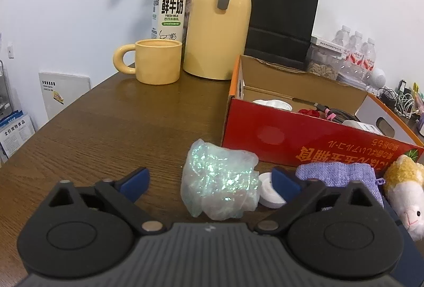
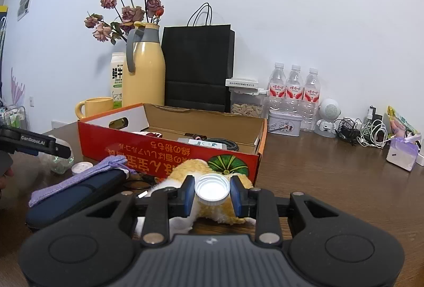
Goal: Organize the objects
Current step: 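Grasp the iridescent plastic bag with the left gripper while the right gripper carries the cap into the box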
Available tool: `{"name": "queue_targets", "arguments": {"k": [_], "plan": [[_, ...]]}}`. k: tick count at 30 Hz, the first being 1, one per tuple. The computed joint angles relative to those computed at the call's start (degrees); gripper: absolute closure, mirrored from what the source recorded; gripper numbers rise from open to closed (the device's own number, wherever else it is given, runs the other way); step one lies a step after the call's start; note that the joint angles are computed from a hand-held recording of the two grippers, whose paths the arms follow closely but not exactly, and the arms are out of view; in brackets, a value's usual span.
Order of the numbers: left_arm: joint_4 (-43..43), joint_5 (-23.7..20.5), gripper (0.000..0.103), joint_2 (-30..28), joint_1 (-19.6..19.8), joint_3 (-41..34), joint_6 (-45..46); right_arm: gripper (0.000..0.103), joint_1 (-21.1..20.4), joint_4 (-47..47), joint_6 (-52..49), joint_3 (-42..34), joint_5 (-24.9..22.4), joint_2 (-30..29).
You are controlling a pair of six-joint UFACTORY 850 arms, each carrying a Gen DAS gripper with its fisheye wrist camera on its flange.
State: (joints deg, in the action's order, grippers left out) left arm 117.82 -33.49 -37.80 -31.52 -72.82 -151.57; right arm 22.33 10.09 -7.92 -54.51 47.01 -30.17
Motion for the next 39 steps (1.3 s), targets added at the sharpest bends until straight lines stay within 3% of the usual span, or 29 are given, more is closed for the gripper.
{"name": "queue_targets", "arguments": {"k": [4,11,24,34,39], "plan": [[1.73,0.89,0.053,0.11,0.16,0.25,-1.4,0.076,0.12,0.21,-0.21,-0.08,-0.19,-0.02],[5.38,-4.27,0.054,1.53,-0.77,2.84,-5.44,0.076,0.24,0.53,-0.74,0.12,0.41,0.05],[10.91,-7.73,0.054,5.07,-2.87,5.34,-7.07,0.076,0.32,-3.27,1.92,0.43,1.66,1.3],[14.79,-9.12,0.054,2.9,-3.91,-2.01,-4.3,0.076,1.46,-7.79,2.53,-5.82,2.28,0.99],[14.43,-8.22,0.054,-0.19,-3.6,-7.79,-4.02,0.076,2.27,-7.74,2.37,-11.64,-0.1,-1.73]]}}
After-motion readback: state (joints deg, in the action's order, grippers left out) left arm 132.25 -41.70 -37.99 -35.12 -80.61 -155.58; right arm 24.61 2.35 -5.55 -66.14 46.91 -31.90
